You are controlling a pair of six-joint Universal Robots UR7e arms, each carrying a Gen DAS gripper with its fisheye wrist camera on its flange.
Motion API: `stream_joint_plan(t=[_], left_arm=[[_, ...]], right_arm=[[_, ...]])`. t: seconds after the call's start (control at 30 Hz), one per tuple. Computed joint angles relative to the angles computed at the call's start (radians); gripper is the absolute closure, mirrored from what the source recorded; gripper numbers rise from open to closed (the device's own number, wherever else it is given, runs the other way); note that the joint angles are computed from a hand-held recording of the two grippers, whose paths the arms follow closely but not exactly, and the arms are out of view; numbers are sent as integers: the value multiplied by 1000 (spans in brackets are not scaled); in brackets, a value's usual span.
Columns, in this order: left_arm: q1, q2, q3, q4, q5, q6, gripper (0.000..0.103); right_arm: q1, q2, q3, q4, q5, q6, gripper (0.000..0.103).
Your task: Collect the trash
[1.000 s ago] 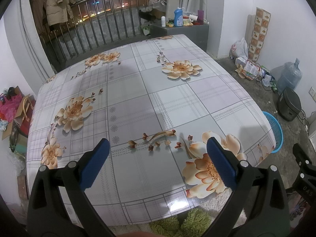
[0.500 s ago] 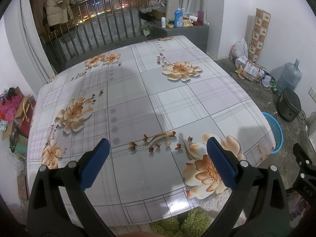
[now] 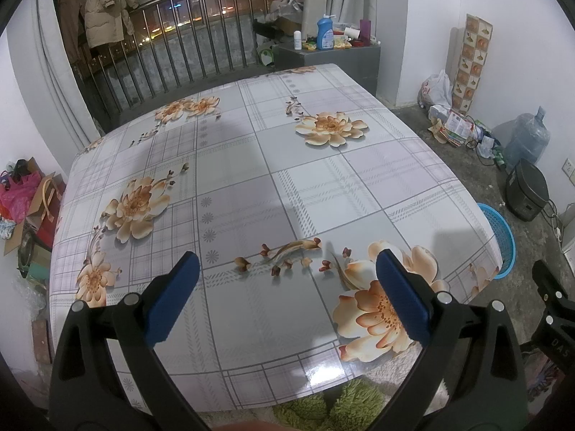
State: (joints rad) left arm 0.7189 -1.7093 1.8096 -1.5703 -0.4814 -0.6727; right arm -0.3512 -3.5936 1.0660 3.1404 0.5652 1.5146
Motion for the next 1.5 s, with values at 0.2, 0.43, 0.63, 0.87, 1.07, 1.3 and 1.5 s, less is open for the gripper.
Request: stream_joint_plan(t=[0.2,0.43,0.63,0.87,1.07,1.3,1.5], left_arm=[[0,0,0,1,0,-1,9],[-1,1,-2,8,0,-5,9],[-2,0,-1,9,-1,-7,9],[-4,0,-1,12,0,-11,9],[-4,-1,-2,17,-1,-12,9],[-6,0,-2,22,-1,-18,9],[-7,-1,-3,26,-1,-21,9]], right_arm=[[0,-1,1,1,0,1,6],[1,-1,-2,0,1,5,6],[0,0,-4,3,0,3,6],[0,-1,-3,1,0,6,6],[0,-1,-11,11,-1,7,6],[0,-1,-10,11,-1,7,6],[0,-2,-8,10,-1,6,6]])
